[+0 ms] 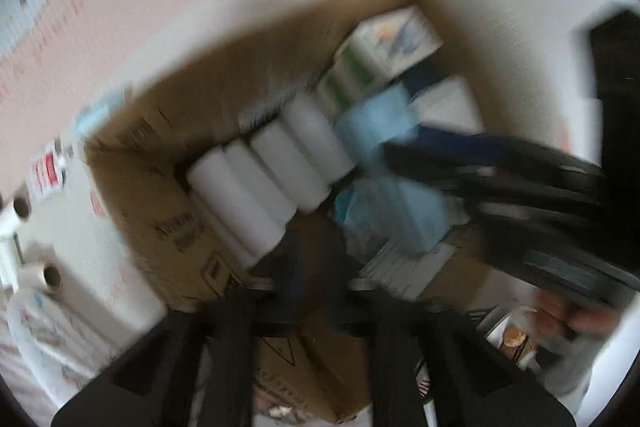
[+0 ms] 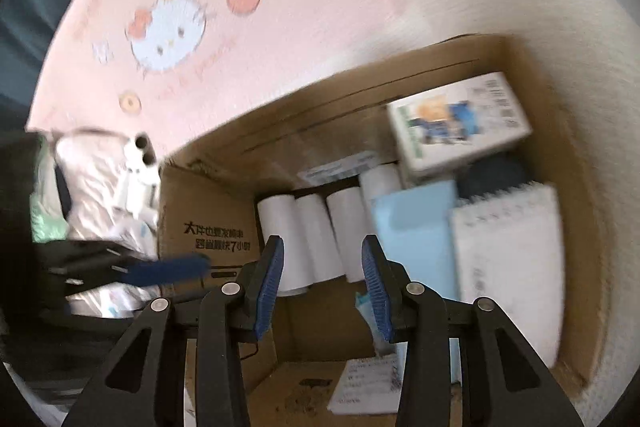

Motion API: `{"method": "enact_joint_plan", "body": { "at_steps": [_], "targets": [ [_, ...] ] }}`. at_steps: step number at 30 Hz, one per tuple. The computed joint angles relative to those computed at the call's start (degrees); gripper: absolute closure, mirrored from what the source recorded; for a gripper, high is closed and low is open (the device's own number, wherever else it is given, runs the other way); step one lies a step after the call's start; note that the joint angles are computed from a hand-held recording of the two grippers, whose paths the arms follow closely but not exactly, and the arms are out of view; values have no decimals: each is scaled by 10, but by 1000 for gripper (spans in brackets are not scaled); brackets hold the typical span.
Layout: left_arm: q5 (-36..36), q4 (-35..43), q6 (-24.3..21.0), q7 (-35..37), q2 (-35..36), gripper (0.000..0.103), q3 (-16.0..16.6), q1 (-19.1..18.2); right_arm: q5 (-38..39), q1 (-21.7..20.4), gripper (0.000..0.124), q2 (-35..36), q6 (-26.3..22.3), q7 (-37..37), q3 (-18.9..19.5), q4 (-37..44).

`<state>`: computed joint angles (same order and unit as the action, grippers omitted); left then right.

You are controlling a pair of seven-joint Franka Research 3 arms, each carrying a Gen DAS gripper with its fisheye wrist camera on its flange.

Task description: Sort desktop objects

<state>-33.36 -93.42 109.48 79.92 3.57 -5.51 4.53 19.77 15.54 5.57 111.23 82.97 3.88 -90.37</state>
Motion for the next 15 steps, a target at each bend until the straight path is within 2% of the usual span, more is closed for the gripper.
{"method": "enact_joint_plan", "body": {
  "at_steps": [3, 8, 11, 15],
  "targets": [
    [-1, 40, -39, -47, 49, 101, -6, -1, 30, -29, 87, -28, 54, -73, -20, -88],
    [-15, 80, -82, -78, 97, 101, -26, 6, 21, -40, 87, -42, 63, -65, -23, -118],
    [22, 111, -113, -113, 126, 101, -33, -1, 15, -42, 87, -44, 72, -45, -23, -133],
    [54, 123, -133, -150, 146, 101, -37, -2, 37, -46, 87, -48, 71, -43, -25, -146]
  ]
}}
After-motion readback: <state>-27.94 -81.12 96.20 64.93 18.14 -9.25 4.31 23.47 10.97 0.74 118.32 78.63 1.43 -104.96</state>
